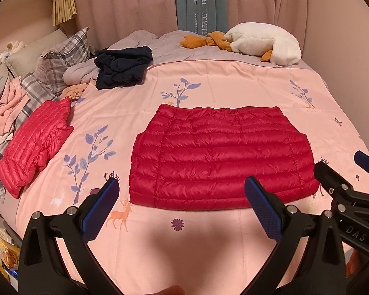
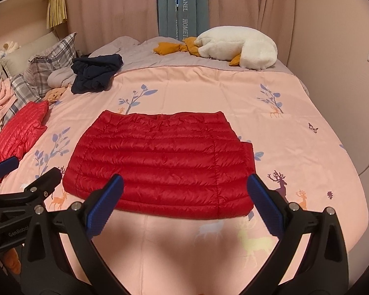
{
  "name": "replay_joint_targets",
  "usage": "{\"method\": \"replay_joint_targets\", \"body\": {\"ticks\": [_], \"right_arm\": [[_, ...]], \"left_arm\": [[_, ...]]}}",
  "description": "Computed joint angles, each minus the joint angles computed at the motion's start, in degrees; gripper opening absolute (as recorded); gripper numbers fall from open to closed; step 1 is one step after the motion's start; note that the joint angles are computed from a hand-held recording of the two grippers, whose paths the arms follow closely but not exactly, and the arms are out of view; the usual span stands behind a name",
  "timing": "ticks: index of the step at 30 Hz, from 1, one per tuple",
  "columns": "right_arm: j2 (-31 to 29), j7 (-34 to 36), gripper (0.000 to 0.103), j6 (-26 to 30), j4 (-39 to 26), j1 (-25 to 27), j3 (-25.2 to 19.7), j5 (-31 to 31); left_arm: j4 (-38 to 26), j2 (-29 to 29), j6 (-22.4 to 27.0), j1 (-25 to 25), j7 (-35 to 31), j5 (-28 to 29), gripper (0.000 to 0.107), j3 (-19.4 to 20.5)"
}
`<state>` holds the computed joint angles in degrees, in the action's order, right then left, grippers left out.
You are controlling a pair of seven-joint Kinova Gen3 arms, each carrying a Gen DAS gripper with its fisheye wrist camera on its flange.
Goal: Fold large clothes
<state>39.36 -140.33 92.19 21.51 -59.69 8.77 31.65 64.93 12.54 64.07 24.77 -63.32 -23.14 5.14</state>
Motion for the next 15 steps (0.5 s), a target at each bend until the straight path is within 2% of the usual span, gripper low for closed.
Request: {"method": "replay_joint_targets", "body": {"ticks": [15], "right_arm": [[-0.09,-0.7,0.101,0.36,0.4,-0.12,0.31,0.36]], "left_arm": [[-0.2,0.04,0.24,0.11,0.39,-0.66,0.102,-0.15]]}}
